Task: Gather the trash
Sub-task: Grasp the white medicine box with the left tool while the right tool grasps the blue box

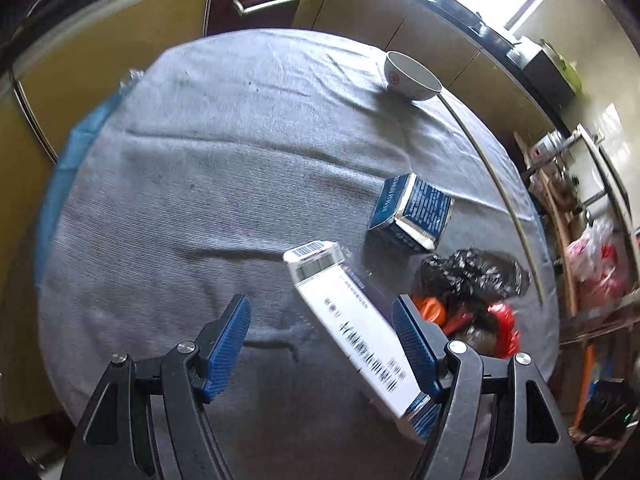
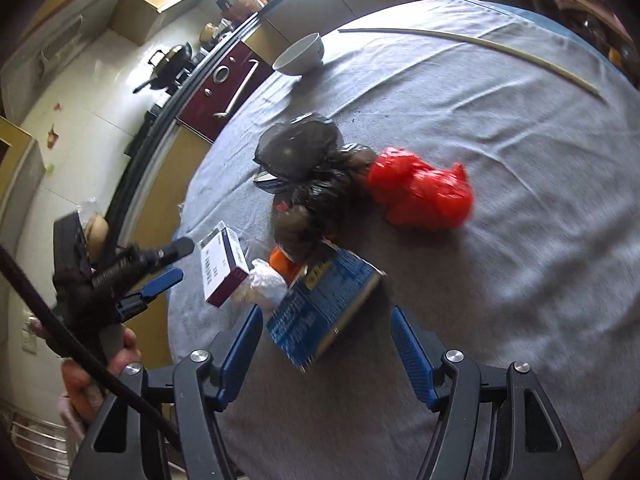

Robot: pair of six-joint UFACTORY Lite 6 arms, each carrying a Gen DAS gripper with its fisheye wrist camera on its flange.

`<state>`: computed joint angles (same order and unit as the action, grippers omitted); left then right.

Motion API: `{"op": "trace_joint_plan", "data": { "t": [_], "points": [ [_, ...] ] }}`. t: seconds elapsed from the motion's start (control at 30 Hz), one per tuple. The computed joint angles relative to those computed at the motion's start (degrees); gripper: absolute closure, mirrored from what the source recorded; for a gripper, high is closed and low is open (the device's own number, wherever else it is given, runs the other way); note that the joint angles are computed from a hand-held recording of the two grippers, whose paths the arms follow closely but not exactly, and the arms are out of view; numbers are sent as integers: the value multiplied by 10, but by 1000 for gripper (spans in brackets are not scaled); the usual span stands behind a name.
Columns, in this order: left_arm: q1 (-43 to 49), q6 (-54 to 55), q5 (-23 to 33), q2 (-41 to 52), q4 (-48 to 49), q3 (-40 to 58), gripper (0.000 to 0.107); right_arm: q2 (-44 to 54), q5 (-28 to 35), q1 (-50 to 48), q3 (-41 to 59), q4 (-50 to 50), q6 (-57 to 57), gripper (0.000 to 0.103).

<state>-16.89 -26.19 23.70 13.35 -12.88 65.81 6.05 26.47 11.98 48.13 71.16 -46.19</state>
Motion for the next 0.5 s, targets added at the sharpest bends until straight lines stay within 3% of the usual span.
{"op": "trace_joint_plan", "data": {
  "t": [0.17, 0.33, 0.43, 0.5],
  "points": [
    [-11, 22, 27, 62, -43, 56, 33, 54, -39, 38, 61, -104, 130, 33],
    [-5, 78, 14, 86, -108, 46, 33, 125, -63, 79, 131, -237, 283, 33],
    [1, 134, -5, 70, -158, 10, 33, 163, -68, 91, 158, -275, 318, 33],
    [1, 126, -18, 49, -142, -18, 33, 167, -76, 87, 146, -231, 270, 33]
  ]
}}
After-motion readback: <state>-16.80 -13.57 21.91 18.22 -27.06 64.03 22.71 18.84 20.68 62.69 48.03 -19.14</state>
